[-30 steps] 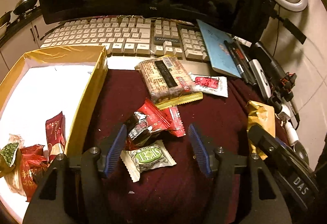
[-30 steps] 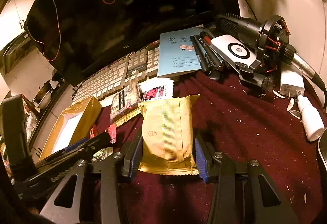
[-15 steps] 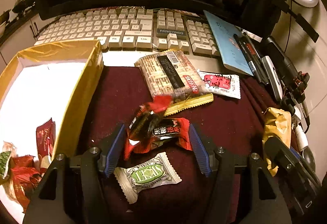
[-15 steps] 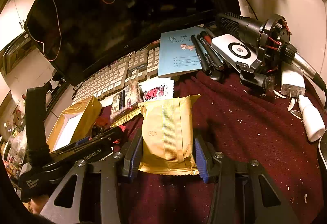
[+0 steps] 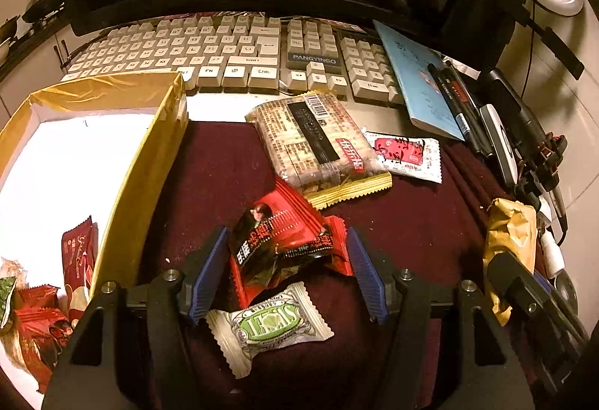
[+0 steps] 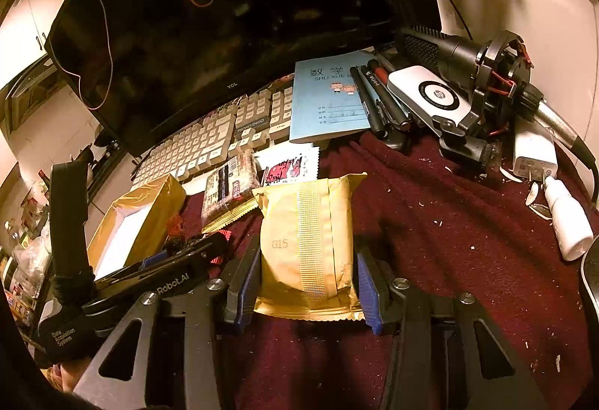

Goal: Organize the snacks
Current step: 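Grasp the red-black candy packet with the left gripper while the right holds the gold packet, then carry both held packets up and over the white tray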

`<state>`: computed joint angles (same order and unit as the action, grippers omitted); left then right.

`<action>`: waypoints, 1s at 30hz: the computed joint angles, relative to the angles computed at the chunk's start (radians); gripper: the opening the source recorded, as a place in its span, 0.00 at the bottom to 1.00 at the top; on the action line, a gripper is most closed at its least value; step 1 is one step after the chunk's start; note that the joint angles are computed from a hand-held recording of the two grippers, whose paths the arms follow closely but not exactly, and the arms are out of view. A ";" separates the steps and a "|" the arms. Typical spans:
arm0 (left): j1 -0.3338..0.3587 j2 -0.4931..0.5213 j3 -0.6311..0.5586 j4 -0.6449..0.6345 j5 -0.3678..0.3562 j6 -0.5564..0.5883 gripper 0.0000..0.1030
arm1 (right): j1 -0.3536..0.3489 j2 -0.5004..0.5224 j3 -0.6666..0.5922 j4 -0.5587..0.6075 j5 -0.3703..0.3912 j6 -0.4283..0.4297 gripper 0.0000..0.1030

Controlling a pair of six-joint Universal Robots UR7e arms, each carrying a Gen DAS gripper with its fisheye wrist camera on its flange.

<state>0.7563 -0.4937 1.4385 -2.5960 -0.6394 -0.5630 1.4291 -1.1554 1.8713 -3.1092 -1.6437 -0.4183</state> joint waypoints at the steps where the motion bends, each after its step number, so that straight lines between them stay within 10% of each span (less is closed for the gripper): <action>1: 0.001 0.001 -0.002 -0.006 -0.003 0.002 0.62 | 0.000 0.000 0.000 0.000 0.000 -0.001 0.45; 14: -0.005 -0.024 0.056 -0.120 -0.018 0.010 0.35 | 0.000 -0.002 0.001 0.000 0.001 0.000 0.45; 30: -0.044 -0.090 0.173 -0.246 -0.052 0.013 0.33 | 0.005 0.003 -0.003 -0.009 -0.013 -0.007 0.45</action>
<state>0.7128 -0.5839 1.6116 -2.8419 -0.6917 -0.5497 1.4337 -1.1528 1.8688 -3.1183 -1.6569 -0.4254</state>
